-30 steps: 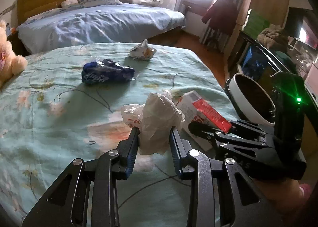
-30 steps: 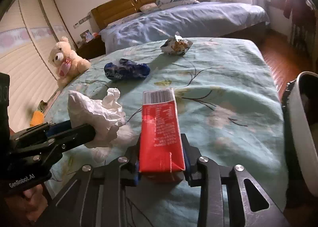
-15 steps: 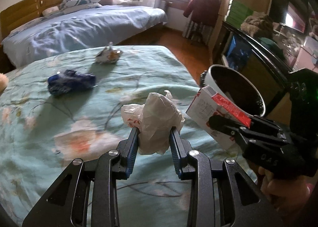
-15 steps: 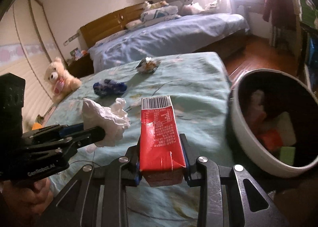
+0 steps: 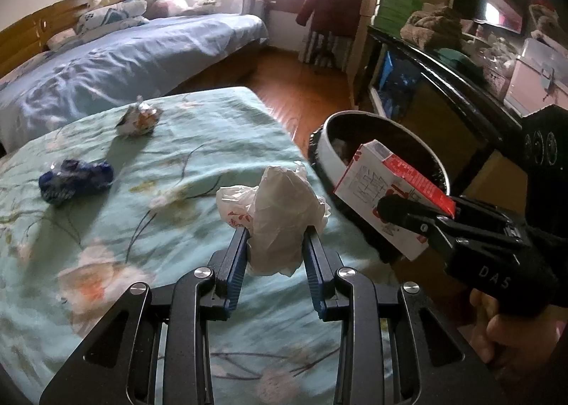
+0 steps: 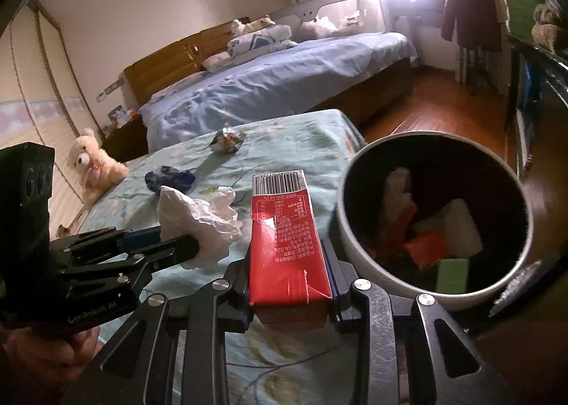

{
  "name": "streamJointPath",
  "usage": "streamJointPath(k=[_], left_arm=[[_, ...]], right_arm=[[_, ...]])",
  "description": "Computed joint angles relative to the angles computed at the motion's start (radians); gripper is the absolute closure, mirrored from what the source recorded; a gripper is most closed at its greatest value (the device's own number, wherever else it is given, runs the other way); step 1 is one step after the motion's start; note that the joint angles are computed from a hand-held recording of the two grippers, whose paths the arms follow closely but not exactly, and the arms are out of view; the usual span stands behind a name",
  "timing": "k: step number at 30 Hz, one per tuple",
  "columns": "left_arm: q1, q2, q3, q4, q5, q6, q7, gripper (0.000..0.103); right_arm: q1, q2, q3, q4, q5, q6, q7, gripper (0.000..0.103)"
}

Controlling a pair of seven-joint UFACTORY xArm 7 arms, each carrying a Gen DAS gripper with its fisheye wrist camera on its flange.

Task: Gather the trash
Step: 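Carry the white plastic bag and red carton over the trash bin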

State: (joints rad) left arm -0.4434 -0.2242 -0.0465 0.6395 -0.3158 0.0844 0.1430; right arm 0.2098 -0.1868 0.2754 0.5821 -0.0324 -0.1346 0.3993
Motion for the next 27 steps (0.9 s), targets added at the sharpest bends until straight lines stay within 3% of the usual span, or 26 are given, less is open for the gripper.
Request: streamJointPath(k=[6, 8, 13, 27], left_arm=[[-0.014, 0.035, -0.014, 0.043, 0.001, -0.001, 0.007, 0.073], [-0.011, 0.048, -0.028, 0.059, 0.007, -0.001, 0.0, 0.073], [-0.015, 0.08, -0.044, 0.096, -0.001, 0.005, 0.014, 0.073], [0.018, 0.156, -0.104, 0.183, 0.026, 0.022, 0.008, 0.073]], right_arm=[[-0.02, -0.034, -0.009, -0.023, 0.005, 0.002, 0.004, 0.072], [-0.08, -0.049, 0.04, -0.029, -0.002, 0.005, 0.014, 0.072], [-0.145, -0.073, 0.081, -0.039, -0.018, 0.013, 0.031, 0.072], [-0.269, -0.087, 0.128, -0.046, -0.065, 0.025, 0.064, 0.072]])
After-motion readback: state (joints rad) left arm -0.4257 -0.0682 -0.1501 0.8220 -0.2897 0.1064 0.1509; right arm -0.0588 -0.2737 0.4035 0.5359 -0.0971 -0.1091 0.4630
